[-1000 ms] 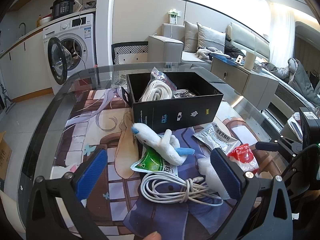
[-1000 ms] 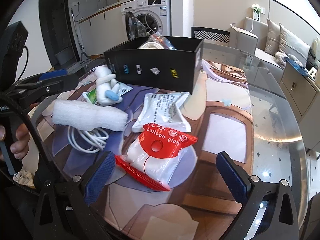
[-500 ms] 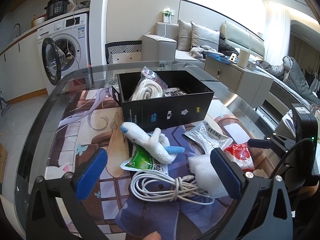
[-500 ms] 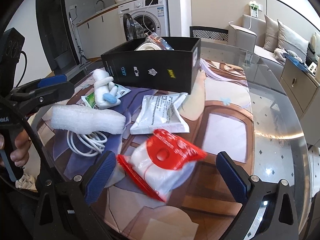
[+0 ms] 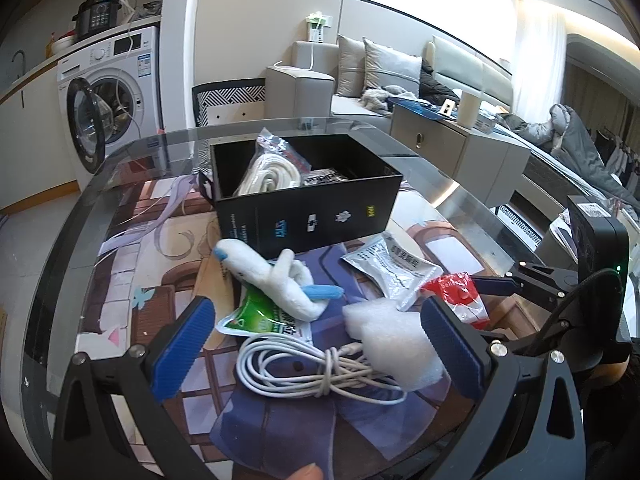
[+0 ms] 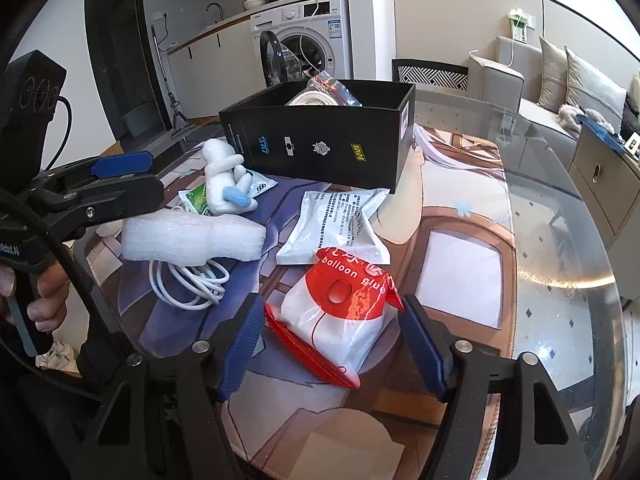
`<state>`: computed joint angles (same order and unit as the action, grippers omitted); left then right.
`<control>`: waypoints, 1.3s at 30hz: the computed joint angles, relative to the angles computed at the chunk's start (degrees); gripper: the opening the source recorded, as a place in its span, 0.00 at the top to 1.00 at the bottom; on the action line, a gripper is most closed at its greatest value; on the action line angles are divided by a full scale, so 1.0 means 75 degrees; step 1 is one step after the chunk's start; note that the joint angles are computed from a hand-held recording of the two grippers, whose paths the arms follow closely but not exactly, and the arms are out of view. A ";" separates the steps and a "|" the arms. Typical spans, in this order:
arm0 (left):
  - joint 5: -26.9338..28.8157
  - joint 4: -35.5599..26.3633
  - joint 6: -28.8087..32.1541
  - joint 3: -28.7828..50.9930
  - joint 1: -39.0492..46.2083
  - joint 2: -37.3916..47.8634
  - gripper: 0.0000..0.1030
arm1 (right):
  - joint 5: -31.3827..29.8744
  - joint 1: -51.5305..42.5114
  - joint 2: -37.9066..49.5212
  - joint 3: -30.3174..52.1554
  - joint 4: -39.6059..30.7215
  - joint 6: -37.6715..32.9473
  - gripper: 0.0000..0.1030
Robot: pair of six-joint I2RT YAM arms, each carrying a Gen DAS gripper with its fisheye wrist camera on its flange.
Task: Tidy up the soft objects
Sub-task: 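Grasp the white foam roll with left tool while right grasps the red balloon glue bag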
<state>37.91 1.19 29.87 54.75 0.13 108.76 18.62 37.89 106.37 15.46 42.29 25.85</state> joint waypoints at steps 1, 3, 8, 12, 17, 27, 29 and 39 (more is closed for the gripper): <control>0.0020 -0.0049 0.0059 -0.0015 -0.0014 -0.0024 0.00 | -0.0011 0.0002 -0.0010 -0.0039 0.0055 0.0015 0.34; 0.0038 -0.0124 0.0139 -0.0014 -0.0052 -0.0037 0.00 | 0.0024 0.0021 -0.0027 -0.0085 0.0096 0.0053 0.34; -0.0062 -0.0439 0.0357 0.0097 -0.0235 0.0065 0.00 | 0.0034 0.0002 -0.0043 -0.0231 0.0249 0.0109 0.34; 0.0079 -0.0885 0.0524 0.0267 -0.0315 0.0186 0.00 | 0.0046 0.0015 -0.0038 -0.0253 0.0285 0.0114 0.34; 0.0091 -0.1028 0.0577 0.0340 -0.0445 0.0244 0.01 | 0.0080 0.0054 -0.0077 -0.0302 0.0325 0.0124 0.34; -0.0158 -0.1372 0.0622 0.0558 -0.0671 0.0362 0.11 | 0.0077 0.0027 -0.0112 -0.0362 0.0370 0.0126 0.34; -0.0137 -0.1534 0.0681 0.0659 -0.0689 0.0457 0.12 | 0.0062 0.0021 -0.0088 -0.0372 0.0409 0.0129 0.34; 0.0253 -0.2033 0.1020 0.0910 -0.0522 0.0732 0.56 | 0.0103 0.0045 -0.0142 -0.0365 0.0385 0.0104 0.34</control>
